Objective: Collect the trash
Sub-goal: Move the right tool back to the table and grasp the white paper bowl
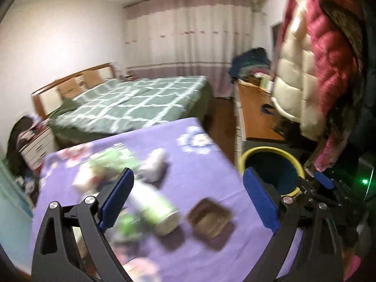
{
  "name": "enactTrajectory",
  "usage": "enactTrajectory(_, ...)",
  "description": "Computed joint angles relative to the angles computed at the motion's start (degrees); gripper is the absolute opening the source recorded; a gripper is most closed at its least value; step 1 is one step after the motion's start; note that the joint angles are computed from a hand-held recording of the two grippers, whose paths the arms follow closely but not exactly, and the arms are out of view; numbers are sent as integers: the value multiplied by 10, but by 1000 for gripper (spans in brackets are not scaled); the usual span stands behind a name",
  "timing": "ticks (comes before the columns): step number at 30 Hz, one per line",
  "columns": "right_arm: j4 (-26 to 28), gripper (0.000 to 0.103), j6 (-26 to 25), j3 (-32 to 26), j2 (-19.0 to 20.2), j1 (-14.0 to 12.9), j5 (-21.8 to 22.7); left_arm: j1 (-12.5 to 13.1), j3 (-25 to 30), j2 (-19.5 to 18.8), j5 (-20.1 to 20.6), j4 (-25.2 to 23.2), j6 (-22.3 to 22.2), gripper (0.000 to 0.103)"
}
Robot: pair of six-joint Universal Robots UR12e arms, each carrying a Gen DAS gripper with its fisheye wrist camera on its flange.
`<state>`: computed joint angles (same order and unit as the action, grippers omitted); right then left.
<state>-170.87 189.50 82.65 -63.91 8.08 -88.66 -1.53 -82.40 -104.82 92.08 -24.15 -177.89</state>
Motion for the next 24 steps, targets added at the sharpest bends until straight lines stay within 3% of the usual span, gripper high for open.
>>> enactTrajectory(11,11,66,-76,-2,-1,49,115,79,-174,123,101,82,-41,93)
enactTrajectory(19,-16,66,-121,0,-6,76,222,107,-219,155,108,103,-42,93)
enactTrajectory(22,-6,66,-148,1,-7,86,236,108,-225,160,106,102,-47,93)
enactTrajectory(24,17,60,-167,-3,-6,92,235,108,-226,160,111,99,-50,93)
